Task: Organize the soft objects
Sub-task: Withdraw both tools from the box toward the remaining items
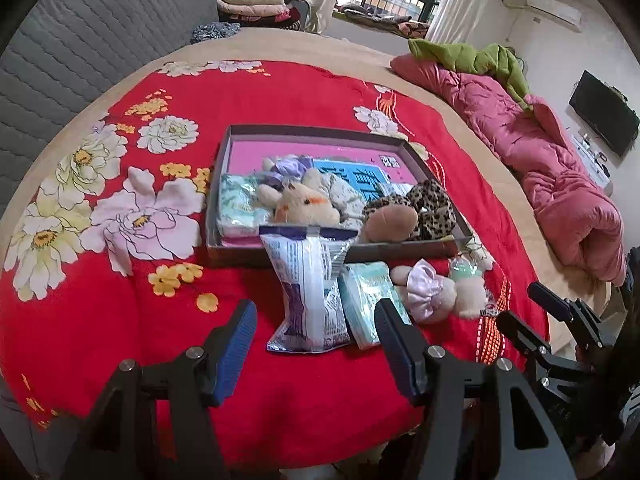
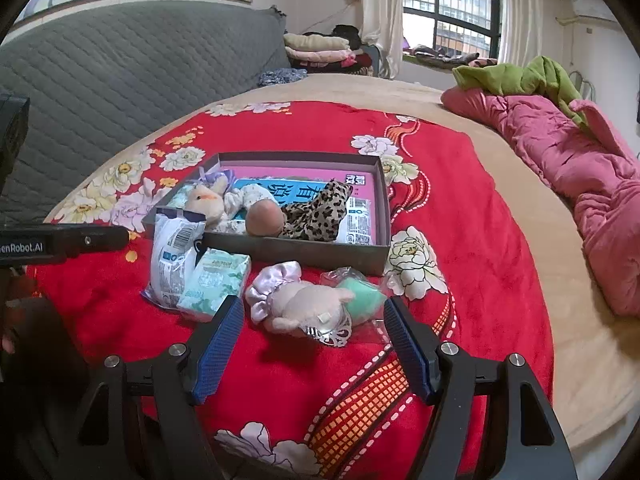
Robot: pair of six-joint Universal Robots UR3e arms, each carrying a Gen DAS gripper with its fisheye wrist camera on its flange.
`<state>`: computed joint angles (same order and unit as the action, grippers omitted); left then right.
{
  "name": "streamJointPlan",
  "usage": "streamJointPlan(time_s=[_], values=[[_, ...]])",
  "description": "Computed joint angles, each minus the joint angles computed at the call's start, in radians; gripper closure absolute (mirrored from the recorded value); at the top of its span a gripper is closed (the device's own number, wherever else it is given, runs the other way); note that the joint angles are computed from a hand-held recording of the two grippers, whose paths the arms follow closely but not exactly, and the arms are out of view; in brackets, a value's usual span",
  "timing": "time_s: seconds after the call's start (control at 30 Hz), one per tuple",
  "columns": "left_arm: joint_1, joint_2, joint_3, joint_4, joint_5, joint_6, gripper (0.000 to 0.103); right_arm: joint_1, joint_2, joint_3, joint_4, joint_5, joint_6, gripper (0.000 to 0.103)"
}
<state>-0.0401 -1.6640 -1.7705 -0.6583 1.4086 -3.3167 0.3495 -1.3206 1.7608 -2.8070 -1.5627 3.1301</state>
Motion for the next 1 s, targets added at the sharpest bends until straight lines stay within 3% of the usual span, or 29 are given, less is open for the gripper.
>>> streamJointPlan(time_s=[1.0], values=[[0.016,-0.123,-0.007,0.038,-0.039,-0.003,0.042,-0.051,0.164,-0.057,-0.03,0.092,-0.004,0.029]])
